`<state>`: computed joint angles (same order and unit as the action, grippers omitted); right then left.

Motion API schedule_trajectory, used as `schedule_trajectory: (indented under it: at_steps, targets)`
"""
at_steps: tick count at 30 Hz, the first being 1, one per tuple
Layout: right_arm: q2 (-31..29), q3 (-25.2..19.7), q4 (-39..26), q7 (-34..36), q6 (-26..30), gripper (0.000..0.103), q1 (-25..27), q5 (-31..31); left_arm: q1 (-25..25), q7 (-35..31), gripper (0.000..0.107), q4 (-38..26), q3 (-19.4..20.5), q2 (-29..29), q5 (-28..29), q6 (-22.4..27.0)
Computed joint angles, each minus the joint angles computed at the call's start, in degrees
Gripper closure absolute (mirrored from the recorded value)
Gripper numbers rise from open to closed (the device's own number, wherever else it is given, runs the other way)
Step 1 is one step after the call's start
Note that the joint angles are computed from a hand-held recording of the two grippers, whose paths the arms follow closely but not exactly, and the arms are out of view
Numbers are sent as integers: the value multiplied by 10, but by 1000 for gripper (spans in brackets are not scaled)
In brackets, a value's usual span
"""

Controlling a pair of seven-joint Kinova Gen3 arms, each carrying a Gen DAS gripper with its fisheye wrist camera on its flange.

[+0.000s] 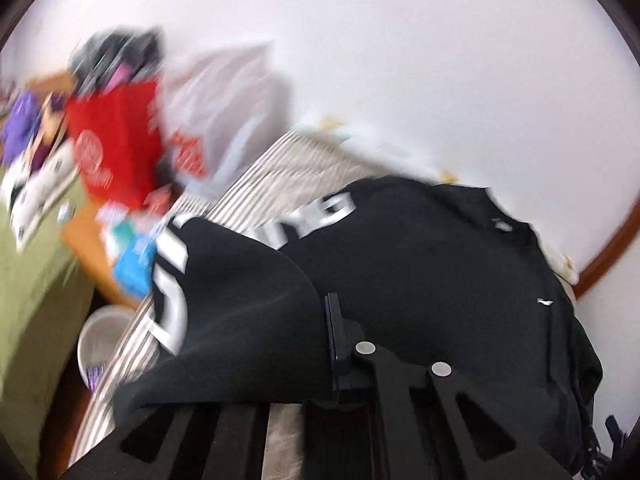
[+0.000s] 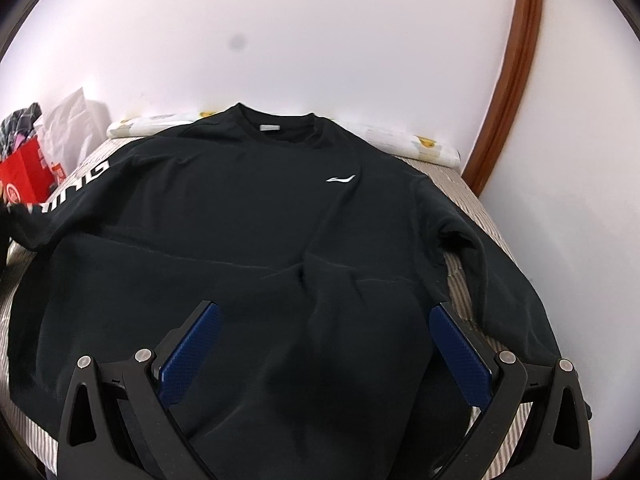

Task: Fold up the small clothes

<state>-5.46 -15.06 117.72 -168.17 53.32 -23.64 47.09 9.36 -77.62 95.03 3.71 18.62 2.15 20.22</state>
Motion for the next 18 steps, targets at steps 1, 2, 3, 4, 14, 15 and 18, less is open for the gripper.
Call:
schedule_trajectory:
  at_steps: [1,2,3,4,14,15,18]
  targets:
    - [-5,6,5,0,-10,0,5,1,15,4,101,-15,-3,2,-10,6]
    - [-9,11,9,2,-19,0,10,-1,28,7,101,-33,-2,6,-19,13]
    - [-11,14,10,6,-25,0,16,-3,35,5,101,-48,3,12,-21,17]
    - [-14,17,13,11,-30,0,22,-3,47,5,101,-68,7,20,-27,23]
    - [-64,46,60,46,-95,0,107,-4,163,-7,101,-242,30,118,-60,117]
    - [-66,47,65,53,-101,0,116,-9,173,-10,101,-255,32,129,-60,123]
    - [-67,44,80,60,-111,0,142,-17,203,-15,101,-309,31,167,-63,163]
